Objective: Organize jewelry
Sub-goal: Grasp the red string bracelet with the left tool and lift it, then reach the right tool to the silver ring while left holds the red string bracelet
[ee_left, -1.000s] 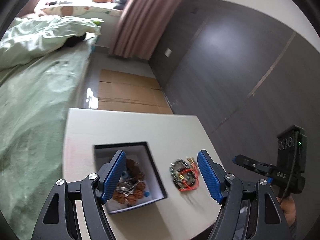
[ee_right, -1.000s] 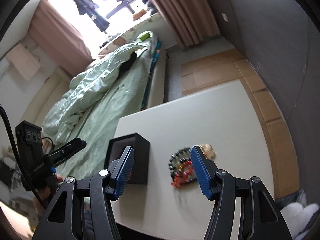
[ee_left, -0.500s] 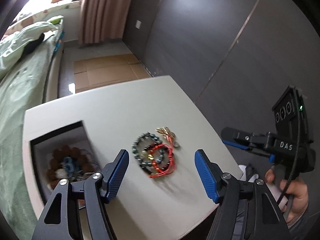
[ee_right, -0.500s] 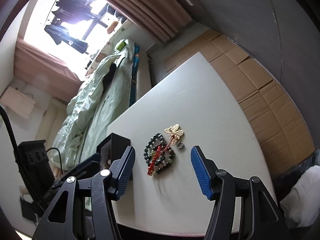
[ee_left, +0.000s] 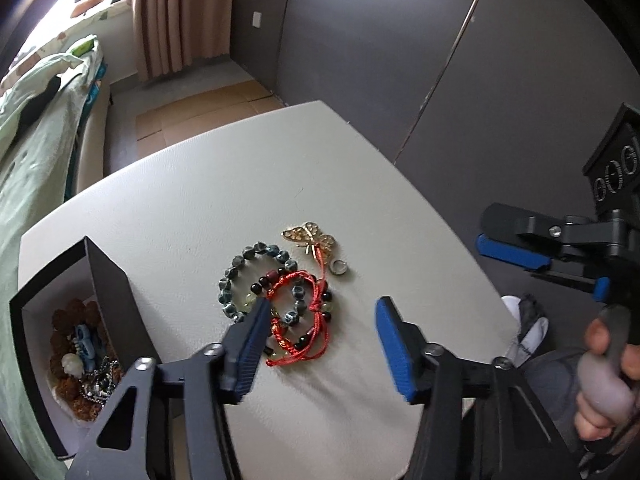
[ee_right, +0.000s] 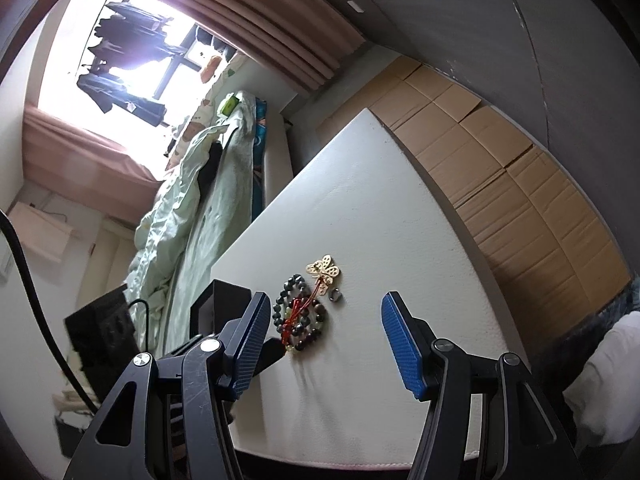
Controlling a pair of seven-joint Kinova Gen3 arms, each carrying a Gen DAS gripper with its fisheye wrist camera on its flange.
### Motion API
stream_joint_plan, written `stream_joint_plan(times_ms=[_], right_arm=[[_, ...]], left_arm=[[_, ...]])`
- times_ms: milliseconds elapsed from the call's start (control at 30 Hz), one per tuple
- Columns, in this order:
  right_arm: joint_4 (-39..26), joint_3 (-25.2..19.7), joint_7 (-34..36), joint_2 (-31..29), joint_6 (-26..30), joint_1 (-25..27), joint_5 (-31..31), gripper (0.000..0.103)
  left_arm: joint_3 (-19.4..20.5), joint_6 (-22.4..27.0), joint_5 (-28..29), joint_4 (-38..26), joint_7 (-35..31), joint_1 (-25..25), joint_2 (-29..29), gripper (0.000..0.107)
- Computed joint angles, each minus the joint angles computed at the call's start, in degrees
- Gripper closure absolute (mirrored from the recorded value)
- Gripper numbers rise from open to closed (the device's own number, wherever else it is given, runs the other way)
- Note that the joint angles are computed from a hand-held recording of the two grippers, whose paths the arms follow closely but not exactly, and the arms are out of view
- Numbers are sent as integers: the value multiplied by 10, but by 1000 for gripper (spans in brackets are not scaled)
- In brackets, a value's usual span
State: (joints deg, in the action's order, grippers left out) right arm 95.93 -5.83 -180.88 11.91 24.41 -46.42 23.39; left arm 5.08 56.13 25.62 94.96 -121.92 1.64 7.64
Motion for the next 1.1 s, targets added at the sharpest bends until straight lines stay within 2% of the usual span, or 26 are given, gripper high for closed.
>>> stream_joint_plan(times_ms=[67, 100, 133, 200, 333, 500, 733, 867, 1100], right_arm=[[0, -1, 2, 1, 0, 1, -1, 43], [-1, -2, 5, 1, 2, 3, -4, 43], [-3, -3, 8, 3, 3, 4, -6, 43], [-8, -7, 21, 7, 9, 8, -15, 43], [-54, -15, 71, 33, 66, 9, -30, 43], [-116, -25, 159, 72, 128, 13, -60, 53], [-229, -14, 260, 134, 246, -11, -71, 66], [-273, -10, 303, 160, 285, -6, -93, 75], [-332, 2, 340, 195, 342, -3, -124, 77]], left_arm=[[1, -4, -10, -3, 7, 5, 8, 65], [2, -5, -16, -4, 11, 7, 12, 76], [2, -6, -24, -5, 16, 10, 15, 91], [2, -12, -24, -3, 16, 8, 15, 100], [-3, -25, 14, 7, -10, -13, -2, 101], [-19, -13, 72, 8, -43, -44, -20, 101], [-41, 10, 123, 2, -67, -76, -30, 101], [-53, 23, 148, 1, -80, -97, -33, 101], [-71, 42, 182, 7, -100, -125, -46, 101]])
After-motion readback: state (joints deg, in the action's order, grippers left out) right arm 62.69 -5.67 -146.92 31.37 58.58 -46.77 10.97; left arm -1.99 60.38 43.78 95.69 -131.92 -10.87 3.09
